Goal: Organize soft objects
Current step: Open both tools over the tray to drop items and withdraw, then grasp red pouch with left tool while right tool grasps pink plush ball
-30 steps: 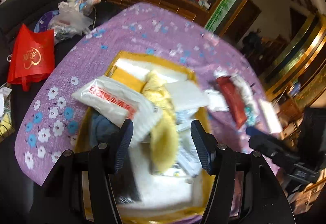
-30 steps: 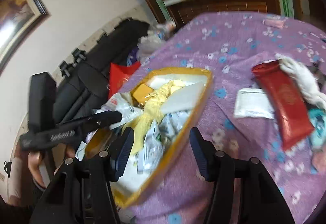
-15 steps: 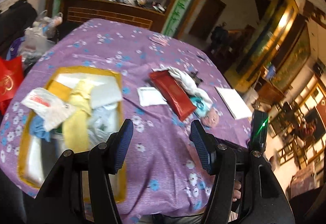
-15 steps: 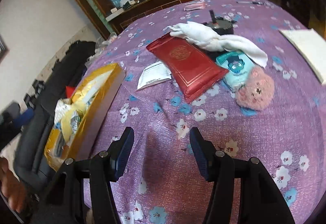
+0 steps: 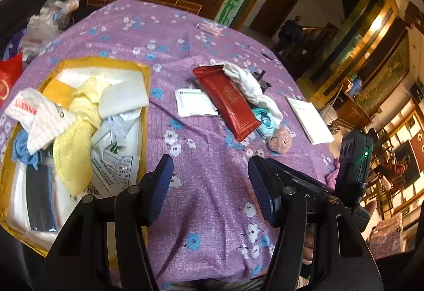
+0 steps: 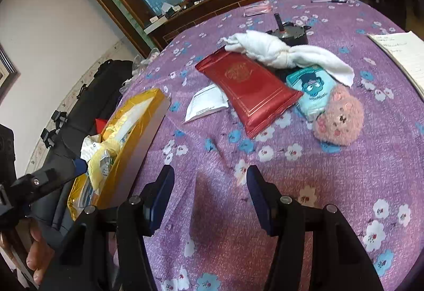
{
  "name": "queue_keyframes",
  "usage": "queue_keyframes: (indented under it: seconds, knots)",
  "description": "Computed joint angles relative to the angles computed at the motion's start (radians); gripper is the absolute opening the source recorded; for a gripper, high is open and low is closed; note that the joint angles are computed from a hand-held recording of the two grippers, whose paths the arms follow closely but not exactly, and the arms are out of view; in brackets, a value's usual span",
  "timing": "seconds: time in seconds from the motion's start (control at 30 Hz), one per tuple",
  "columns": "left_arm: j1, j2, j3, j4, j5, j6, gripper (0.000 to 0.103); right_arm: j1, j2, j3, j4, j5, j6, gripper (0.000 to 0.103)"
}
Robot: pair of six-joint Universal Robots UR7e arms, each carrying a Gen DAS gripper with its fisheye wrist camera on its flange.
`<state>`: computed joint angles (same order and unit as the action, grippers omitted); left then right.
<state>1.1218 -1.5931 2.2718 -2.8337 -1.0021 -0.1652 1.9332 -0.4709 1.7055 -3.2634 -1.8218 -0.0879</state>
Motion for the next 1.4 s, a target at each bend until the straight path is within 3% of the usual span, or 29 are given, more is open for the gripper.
queue_keyframes:
  seconds: [0.2, 0.33, 0.47, 0.77, 1.0, 1.1, 1.27, 1.33, 1.4]
  knots:
    - [0.011, 0.024, -0.013, 0.003, -0.022, -0.007, 0.059, -0.017, -0.013, 0.004, 0.017, 0.043, 0.021, 0.057]
    - [0.009, 0.038, -0.019, 0.004, -0.023, -0.005, 0.059, -0.009, -0.027, 0.024, -0.029, 0.044, -0.014, 0.057]
    - [0.005, 0.038, -0.026, 0.008, -0.044, -0.011, 0.059, -0.026, -0.062, 0.049, -0.037, 0.1, -0.009, 0.057]
    - [0.01, 0.109, -0.088, 0.039, -0.033, -0.005, 0.059, -0.05, -0.064, 0.022, -0.076, -0.001, 0.032, 0.057]
    - [0.063, 0.301, -0.267, 0.108, -0.078, -0.006, 0.059, -0.086, -0.054, -0.127, 0.087, 0.013, 0.014, 0.058]
    - [0.078, 0.401, -0.355, 0.116, -0.059, -0.001, 0.059, -0.077, -0.036, -0.183, 0.121, -0.051, -0.03, 0.058]
    - [0.099, 0.522, -0.465, 0.131, -0.045, -0.02, 0.059, -0.094, -0.066, -0.104, 0.053, -0.115, -0.005, 0.059]
    - [0.11, 0.56, -0.515, 0.186, -0.025, -0.084, 0.059, -0.105, -0.059, -0.105, 0.084, -0.111, 0.024, 0.059]
    - [0.116, 0.576, -0.522, 0.158, -0.025, -0.115, 0.057, -0.112, -0.046, -0.097, 0.067, -0.107, 0.07, 0.058]
